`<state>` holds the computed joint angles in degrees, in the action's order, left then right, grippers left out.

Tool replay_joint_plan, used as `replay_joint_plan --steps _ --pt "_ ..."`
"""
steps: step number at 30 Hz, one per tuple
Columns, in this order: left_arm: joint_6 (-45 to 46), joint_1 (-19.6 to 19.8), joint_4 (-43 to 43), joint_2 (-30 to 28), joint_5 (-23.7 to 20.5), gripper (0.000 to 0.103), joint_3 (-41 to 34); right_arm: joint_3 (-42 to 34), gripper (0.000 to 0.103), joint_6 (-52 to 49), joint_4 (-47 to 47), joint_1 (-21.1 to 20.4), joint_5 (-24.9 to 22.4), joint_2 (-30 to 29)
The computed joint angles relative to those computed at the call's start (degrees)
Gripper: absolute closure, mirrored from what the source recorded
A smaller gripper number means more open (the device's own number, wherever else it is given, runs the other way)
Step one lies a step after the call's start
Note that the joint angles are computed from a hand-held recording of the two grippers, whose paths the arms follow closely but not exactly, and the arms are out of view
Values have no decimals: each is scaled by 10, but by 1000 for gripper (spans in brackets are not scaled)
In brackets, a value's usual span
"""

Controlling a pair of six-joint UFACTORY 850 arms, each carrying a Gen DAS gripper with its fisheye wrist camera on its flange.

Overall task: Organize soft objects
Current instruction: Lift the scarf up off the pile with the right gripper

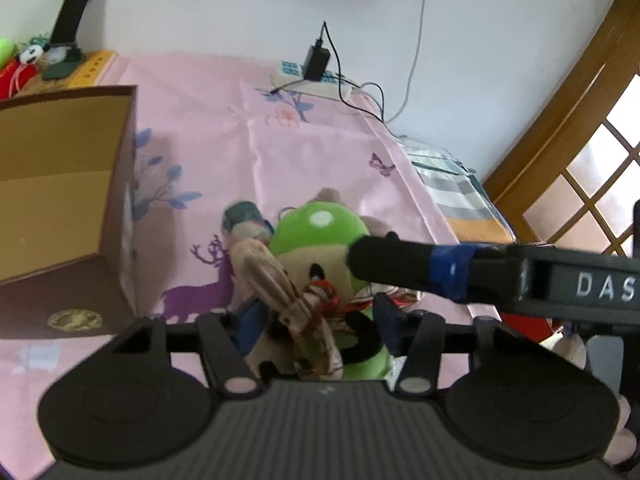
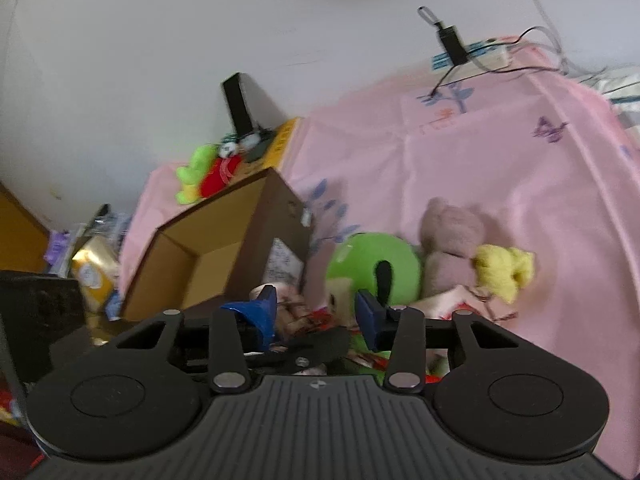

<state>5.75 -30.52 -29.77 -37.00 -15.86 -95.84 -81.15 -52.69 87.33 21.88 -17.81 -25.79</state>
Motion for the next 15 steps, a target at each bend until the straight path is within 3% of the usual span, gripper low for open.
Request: replay_joint_plan --steps 4,9,15 --pt "37 2 -42 -2 6 60 0 -11 83 -19 25 -11 -45 -16" --pt "89 2 -79 5 13 86 10 -24 88 3 18 -22 -85 -34" --pt "145 -2 -109 18 33 96 18 -15 94 -61 59 -28 -106 -27"
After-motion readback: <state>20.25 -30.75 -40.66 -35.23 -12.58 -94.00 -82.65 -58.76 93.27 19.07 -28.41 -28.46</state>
